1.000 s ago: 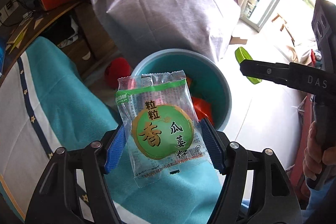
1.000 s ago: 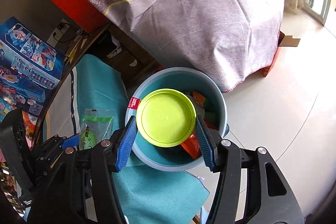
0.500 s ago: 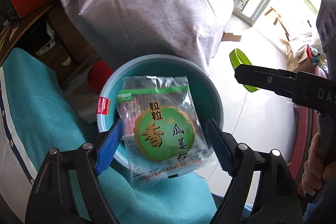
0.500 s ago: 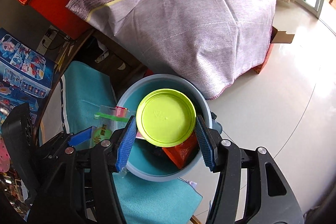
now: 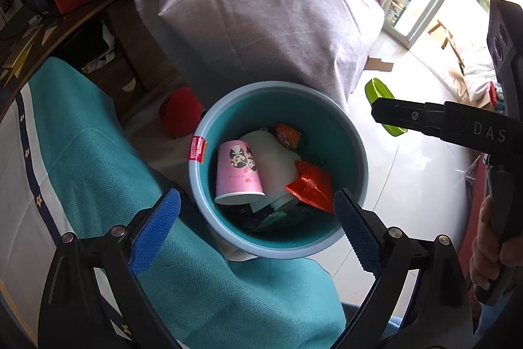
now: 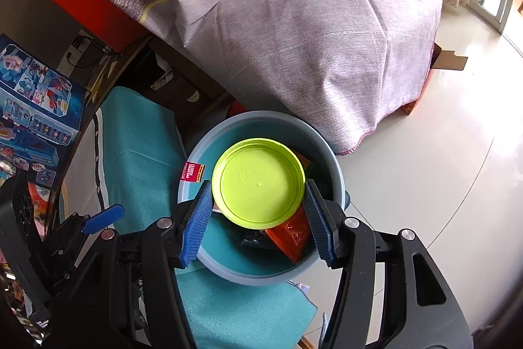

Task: Collect trash
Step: 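Open both grippers to drop the packet and lid into the bin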

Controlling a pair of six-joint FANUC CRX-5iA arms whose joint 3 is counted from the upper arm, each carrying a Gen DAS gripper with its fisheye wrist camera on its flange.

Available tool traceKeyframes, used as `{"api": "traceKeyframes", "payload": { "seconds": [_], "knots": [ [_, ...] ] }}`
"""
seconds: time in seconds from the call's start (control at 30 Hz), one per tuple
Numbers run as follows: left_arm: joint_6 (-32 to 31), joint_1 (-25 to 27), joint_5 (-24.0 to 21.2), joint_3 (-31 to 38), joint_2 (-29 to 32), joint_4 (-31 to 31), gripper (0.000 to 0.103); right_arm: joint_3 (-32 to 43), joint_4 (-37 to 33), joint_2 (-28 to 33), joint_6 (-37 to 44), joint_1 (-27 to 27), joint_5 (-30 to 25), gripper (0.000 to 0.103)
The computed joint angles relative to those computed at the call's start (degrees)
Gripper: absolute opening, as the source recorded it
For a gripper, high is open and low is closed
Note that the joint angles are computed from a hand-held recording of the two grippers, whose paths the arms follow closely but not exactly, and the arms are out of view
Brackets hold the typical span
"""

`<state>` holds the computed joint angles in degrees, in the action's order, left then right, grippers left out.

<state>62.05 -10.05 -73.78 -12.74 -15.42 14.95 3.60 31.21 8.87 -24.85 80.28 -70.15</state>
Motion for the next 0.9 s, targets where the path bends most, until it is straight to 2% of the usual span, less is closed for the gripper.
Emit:
{"api": "traceKeyframes", "payload": {
  "seconds": [0.57,0.63,0.67,0.9],
  "knots": [
    [2.60,7.41,-0.19,-1.90,-4.32,-2.94,0.099,9.27,-2.90,6.53,9.17,-1.65,-0.99,0.054],
    [2.26,8.33,-0.27,-2.41,-4.74,-2.54,0.099,9.96,-3.12,7.06,9.62,-1.78,-1.01,0.061],
    [1.99,8.78,-0.27,-2.64,-4.96,-2.35,0.099,10.24,-3.06,7.28,9.60,-1.79,-1.11,0.068],
    [0.11,11.42,-0.69,-4.01,-6.35,0.05,0.099,13.29,-2.70,9.12,10.12,-1.25,-3.92,0.075]
  ]
}}
